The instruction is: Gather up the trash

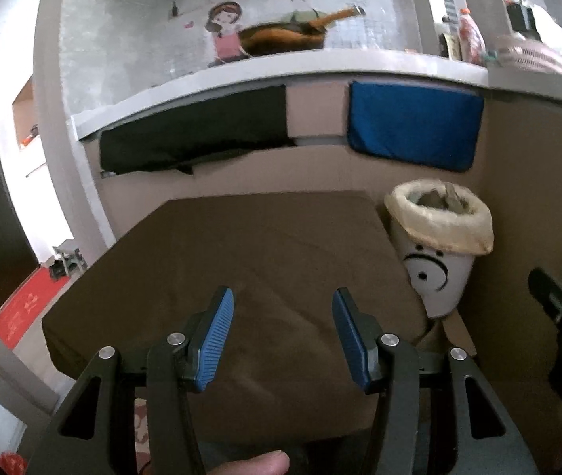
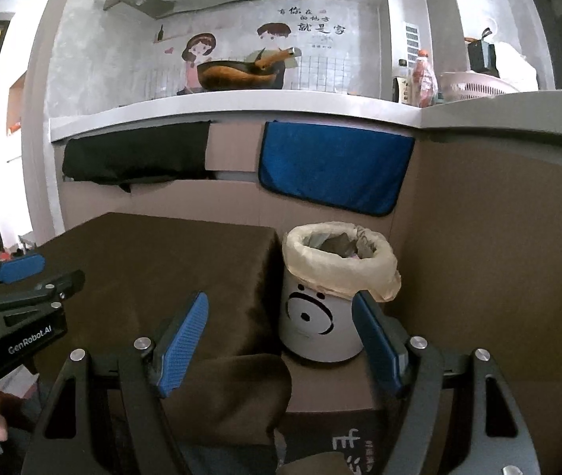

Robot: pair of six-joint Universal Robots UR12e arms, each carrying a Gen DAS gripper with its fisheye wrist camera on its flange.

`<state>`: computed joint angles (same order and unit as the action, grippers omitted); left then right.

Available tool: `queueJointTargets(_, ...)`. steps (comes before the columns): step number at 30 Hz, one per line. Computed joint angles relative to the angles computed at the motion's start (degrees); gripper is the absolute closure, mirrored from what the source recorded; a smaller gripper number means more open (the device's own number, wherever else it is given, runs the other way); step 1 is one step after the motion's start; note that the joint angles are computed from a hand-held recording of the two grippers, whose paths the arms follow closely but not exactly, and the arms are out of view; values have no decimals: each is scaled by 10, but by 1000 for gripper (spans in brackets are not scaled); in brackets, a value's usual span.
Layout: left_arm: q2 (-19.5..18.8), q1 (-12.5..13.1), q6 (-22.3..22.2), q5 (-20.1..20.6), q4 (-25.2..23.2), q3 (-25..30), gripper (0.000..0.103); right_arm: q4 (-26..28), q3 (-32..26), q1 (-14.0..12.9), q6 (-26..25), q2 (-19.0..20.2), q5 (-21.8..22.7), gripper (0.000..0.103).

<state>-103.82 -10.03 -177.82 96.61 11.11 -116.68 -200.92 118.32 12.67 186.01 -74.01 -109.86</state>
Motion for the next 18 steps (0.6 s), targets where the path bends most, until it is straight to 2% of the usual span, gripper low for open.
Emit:
queueJointTargets(5,1,3,-4,-1,21,-1,50,14,0,-8,19,-3,25,30)
queueJointTargets(18,-7,-10,-29,15,18,17,50,25,2,-14,10,-7,31,30)
